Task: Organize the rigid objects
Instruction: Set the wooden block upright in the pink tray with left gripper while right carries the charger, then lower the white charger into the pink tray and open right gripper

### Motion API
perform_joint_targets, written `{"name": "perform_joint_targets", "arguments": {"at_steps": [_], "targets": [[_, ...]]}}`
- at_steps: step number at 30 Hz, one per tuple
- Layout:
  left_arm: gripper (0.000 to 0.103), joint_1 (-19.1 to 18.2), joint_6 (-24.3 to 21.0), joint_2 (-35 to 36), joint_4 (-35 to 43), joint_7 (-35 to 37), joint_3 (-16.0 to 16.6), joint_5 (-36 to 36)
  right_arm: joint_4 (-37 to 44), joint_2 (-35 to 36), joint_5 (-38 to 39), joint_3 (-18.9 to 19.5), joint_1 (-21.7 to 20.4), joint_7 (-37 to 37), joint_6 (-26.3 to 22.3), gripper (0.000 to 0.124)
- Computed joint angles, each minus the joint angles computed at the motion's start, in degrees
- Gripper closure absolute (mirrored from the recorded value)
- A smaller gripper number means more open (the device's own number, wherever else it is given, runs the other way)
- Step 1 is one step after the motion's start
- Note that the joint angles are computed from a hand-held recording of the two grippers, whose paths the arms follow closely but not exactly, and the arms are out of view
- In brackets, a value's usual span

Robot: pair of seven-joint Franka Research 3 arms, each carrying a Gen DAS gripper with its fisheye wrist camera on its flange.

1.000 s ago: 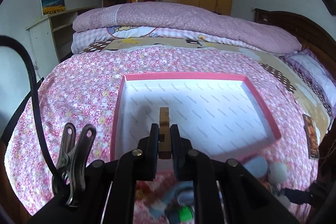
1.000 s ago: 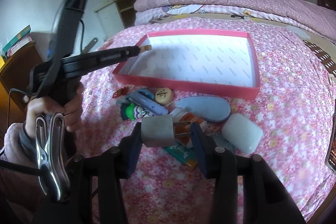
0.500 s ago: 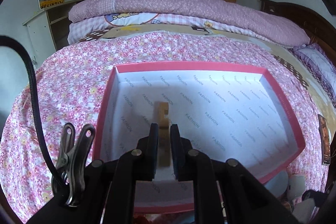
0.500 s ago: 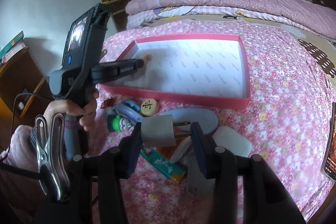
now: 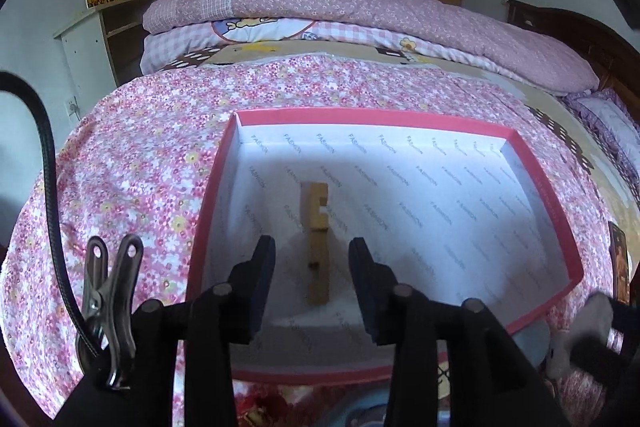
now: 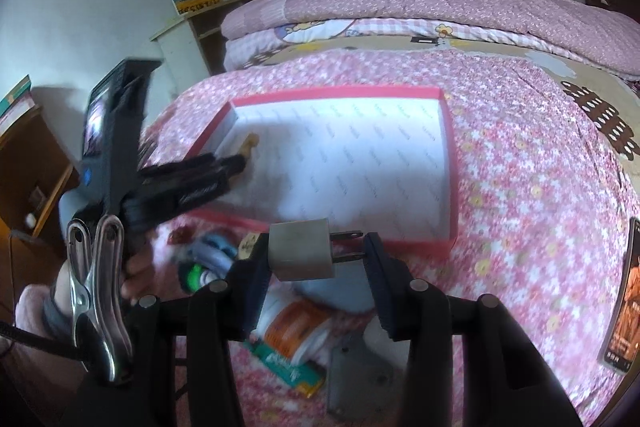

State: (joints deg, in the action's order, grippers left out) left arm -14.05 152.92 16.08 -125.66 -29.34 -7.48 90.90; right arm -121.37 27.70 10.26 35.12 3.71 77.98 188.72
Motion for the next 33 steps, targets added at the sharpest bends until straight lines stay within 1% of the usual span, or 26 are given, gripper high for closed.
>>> {"name": "perform_joint_targets", "arguments": {"at_steps": [4, 6, 8, 12, 14, 15, 19, 25, 27, 30, 33], "targets": [[0.061, -0.3, -0.3, -1.0, -1.1, 1.1, -0.4, -1.4, 3.9, 1.1, 1.1, -3.9, 3.7, 0.2, -1.6, 0.078], [0.061, -0.4, -0.2, -1.4, -1.5, 1.0, -0.5, -1.5, 6.7, 2.1, 2.1, -7.5, 7.0, 0.1, -2.6, 0.078], [0.061, -0.6, -0.2, -1.8, -1.8, 0.8, -0.7, -1.3, 9.5, 3.3, 3.2, -10.4, 9.7, -0.1, -4.0, 0.078], [0.061, -0.8, -0.4, -2.6, -2.6, 0.5, -1.1, -0.9, 15.3, 6.1, 5.8, -13.7, 12.7, -0.7, -8.1, 0.078], [0.061, -0.8, -0.4, -2.8, -2.7, 0.3, -1.2, -0.8, 18.1, 7.1, 6.3, -18.0, 16.5, -0.1, -10.1, 0.078], [0.061, -0.8, -0.4, -2.8, -2.7, 0.5, -1.2, -0.9, 19.0, 7.6, 6.6, -19.3, 17.7, 0.0, -10.9, 0.078], [0.061, -0.7, -0.4, -2.4, -2.3, 1.1, -1.2, -1.6, 22.8, 9.6, 7.0, -23.0, 20.8, 0.4, -13.5, 0.078], [0.061, -0.6, 0.0, -1.6, -1.7, 1.6, -0.9, -2.0, 26.8, 12.3, 6.2, -27.3, 24.3, 3.0, -16.7, 0.078], [0.061, -0.5, 0.2, -1.4, -1.6, 1.6, -0.8, -2.1, 27.7, 13.0, 5.7, -27.9, 24.8, 3.6, -17.6, 0.078], [0.061, -0.5, 0.5, -1.1, -1.4, 1.6, -0.5, -2.4, 27.7, 13.1, 5.0, -28.4, 25.3, 4.1, -17.2, 0.076], [0.061, -0.4, 0.7, -1.2, -1.5, 1.3, -0.4, -2.6, 27.8, 13.0, 5.3, -27.5, 24.6, 4.0, -17.5, 0.069]]}}
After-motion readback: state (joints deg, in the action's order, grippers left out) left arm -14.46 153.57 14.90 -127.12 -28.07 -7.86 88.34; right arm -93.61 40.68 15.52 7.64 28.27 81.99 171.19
